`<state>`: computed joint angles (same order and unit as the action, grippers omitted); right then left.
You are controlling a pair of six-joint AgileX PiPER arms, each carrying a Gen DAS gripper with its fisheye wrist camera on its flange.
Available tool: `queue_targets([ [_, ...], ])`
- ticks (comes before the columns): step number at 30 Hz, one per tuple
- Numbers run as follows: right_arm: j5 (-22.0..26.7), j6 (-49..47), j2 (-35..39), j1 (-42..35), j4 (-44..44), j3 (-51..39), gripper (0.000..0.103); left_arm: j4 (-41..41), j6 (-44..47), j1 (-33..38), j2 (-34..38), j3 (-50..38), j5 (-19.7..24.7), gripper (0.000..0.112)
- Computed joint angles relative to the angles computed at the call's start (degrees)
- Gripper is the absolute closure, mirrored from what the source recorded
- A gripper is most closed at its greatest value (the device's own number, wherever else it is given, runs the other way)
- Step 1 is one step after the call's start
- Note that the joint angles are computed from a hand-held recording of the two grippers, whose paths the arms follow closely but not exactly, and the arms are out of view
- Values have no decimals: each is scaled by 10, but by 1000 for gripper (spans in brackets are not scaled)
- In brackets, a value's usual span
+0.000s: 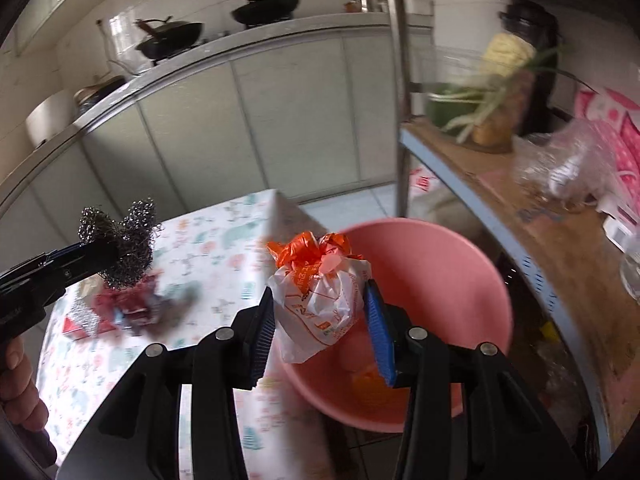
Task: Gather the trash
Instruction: 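Carry the steel wool with the left gripper while the right gripper carries the white bag to the basin, then open the left gripper over the basin while the right gripper releases the white bag into it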
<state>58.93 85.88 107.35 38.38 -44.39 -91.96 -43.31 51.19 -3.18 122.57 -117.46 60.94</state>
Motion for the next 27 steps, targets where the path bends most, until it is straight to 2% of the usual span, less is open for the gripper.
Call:
queue_targets([
  [7,-19,35,-17,-25,6,66,59,26,-24,-75,35,-19,-3,87],
  [17,-42,32,-6,-52,35,100,59,71,-89,-128,124,-124,38,86],
  [24,-55,16,2,-67,67,106,55,77,-83,-141,138,-128,39,74],
  [27,-56,10,0,-72,73,110,51,72,-89,-137,147,-147,58,69],
])
